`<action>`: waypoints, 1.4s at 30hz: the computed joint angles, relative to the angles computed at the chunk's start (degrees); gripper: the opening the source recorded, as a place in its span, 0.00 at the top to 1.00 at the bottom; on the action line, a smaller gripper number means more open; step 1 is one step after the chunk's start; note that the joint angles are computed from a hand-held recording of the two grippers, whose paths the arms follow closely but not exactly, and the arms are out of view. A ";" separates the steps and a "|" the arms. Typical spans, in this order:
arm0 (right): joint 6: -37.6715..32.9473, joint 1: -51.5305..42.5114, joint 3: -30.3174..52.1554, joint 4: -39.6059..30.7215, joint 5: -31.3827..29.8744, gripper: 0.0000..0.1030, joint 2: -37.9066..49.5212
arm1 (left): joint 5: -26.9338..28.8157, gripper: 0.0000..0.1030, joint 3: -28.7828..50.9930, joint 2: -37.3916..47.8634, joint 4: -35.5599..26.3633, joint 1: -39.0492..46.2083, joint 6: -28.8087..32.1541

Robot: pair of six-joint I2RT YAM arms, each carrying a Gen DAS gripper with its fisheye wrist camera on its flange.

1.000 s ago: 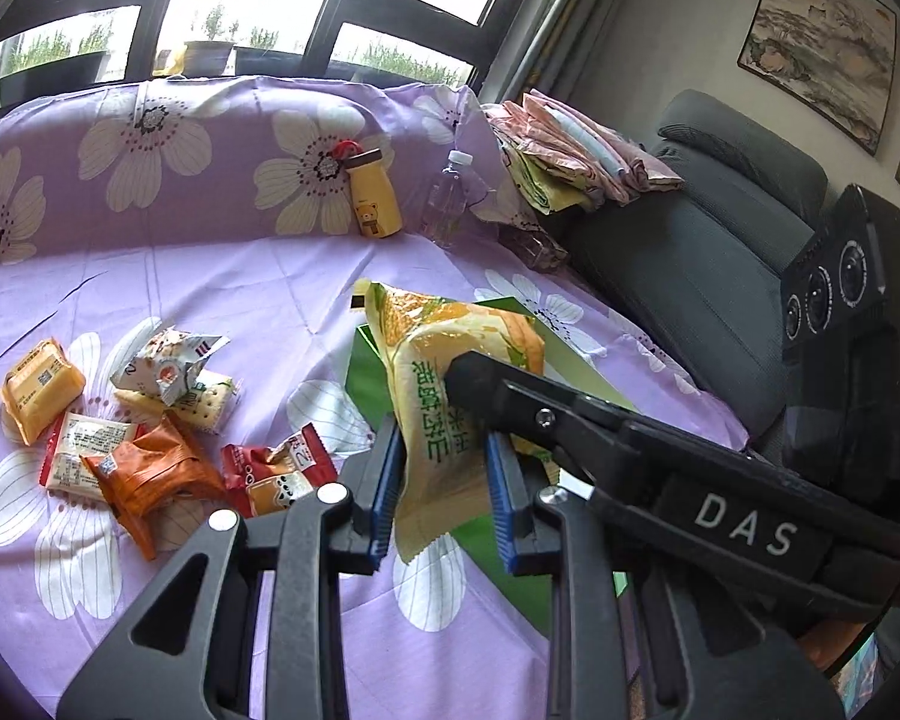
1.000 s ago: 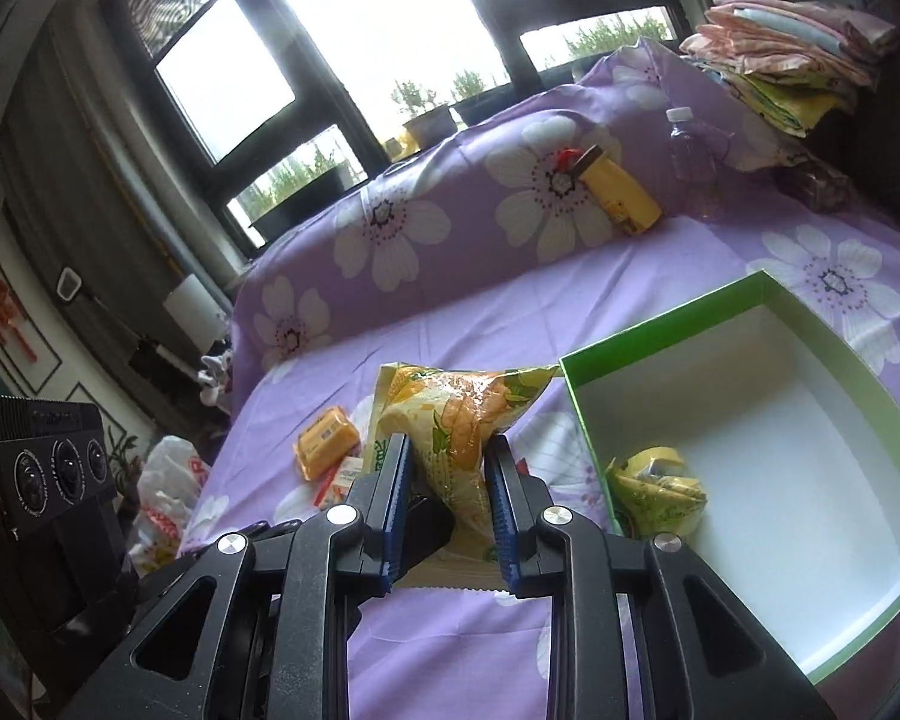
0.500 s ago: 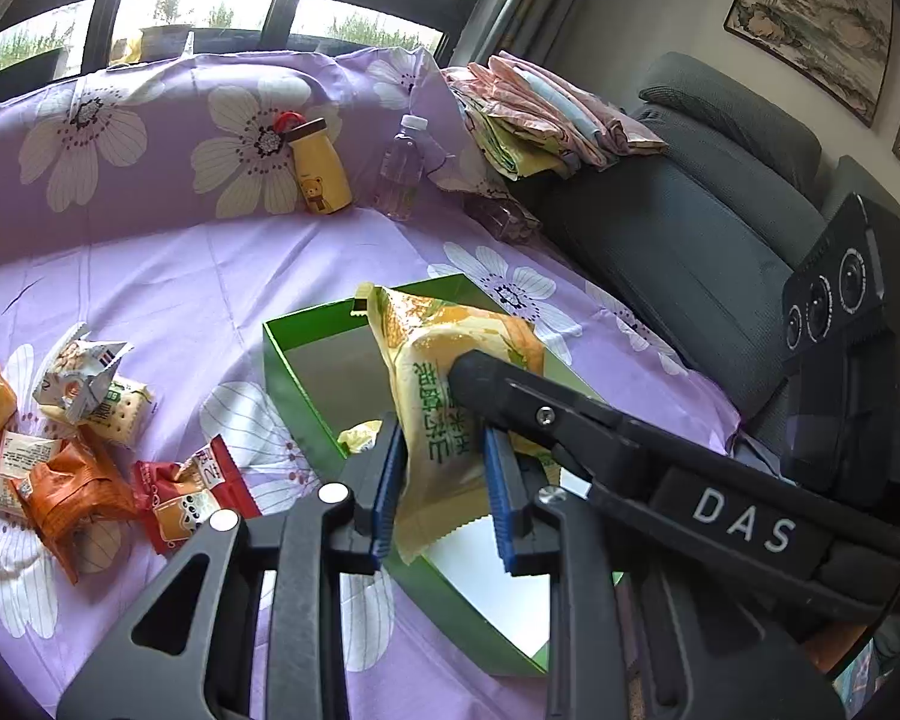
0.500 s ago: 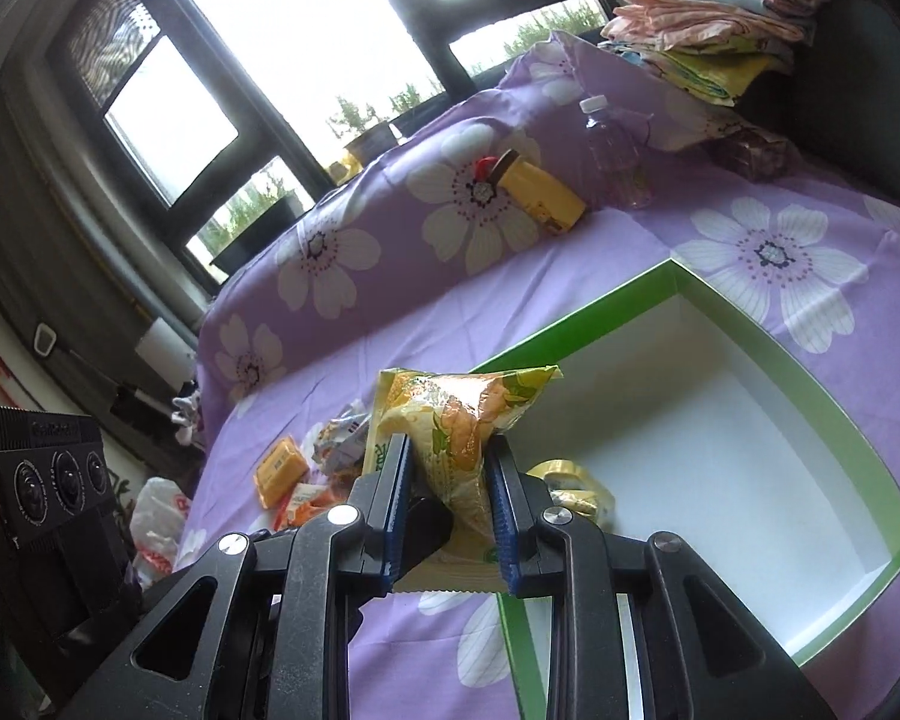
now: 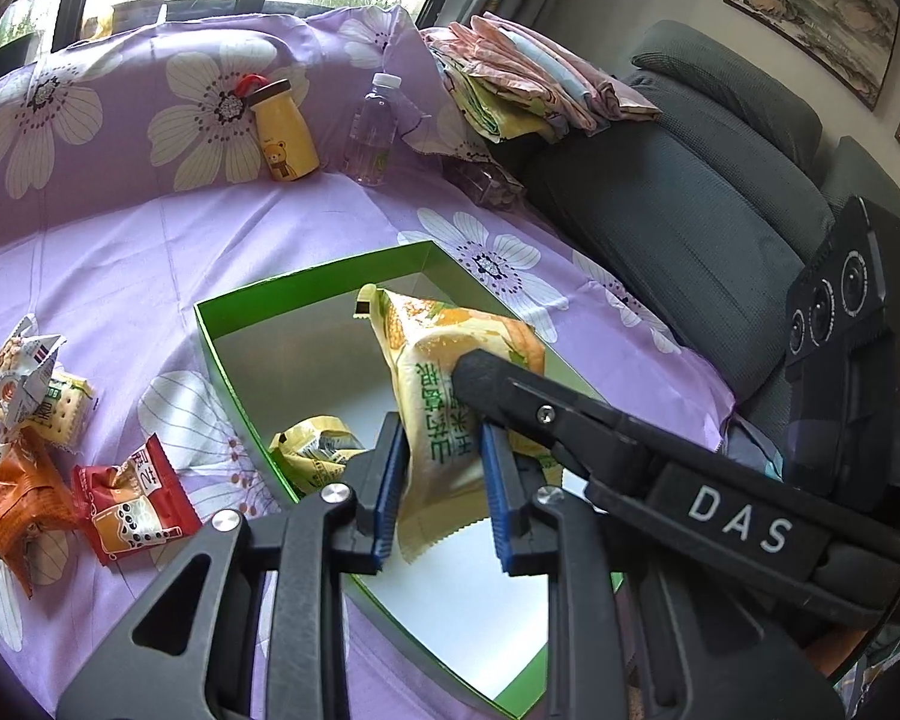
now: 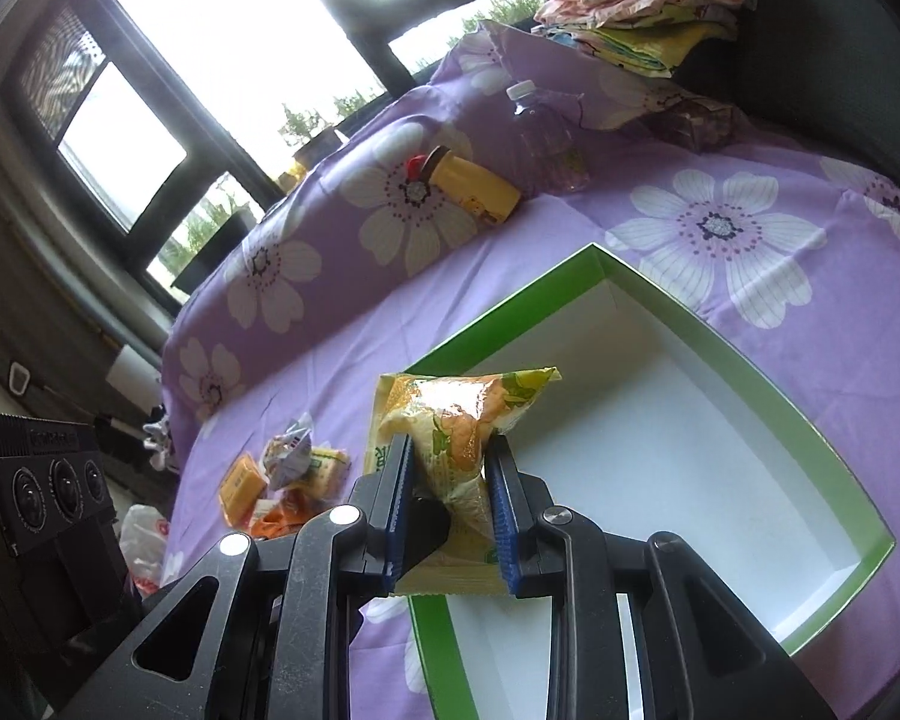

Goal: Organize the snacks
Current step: 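Carry the pale green-yellow bag with the right gripper into the box, then open the right gripper to release the bag in the box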

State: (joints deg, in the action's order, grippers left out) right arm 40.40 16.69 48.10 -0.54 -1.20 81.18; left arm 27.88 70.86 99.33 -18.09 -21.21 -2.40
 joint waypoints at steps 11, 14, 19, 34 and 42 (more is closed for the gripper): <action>-0.28 -3.46 1.71 -5.27 -2.28 0.73 2.38 | 0.74 0.78 2.89 4.87 -1.71 -1.80 -1.23; -0.87 -4.09 2.32 -6.58 -2.95 0.73 3.23 | 0.77 0.78 3.75 5.89 -2.69 -2.16 -1.12; -1.25 -4.51 3.37 -8.63 -2.90 0.73 4.58 | -0.16 0.78 4.56 7.29 -3.24 -3.01 -1.20; -1.37 -4.01 4.49 -11.61 0.40 0.39 4.60 | 2.04 0.64 1.30 4.60 -1.79 -1.30 0.05; -0.72 0.12 2.62 -8.64 7.73 0.16 -1.09 | 3.27 0.23 -6.08 -6.35 0.28 5.64 3.14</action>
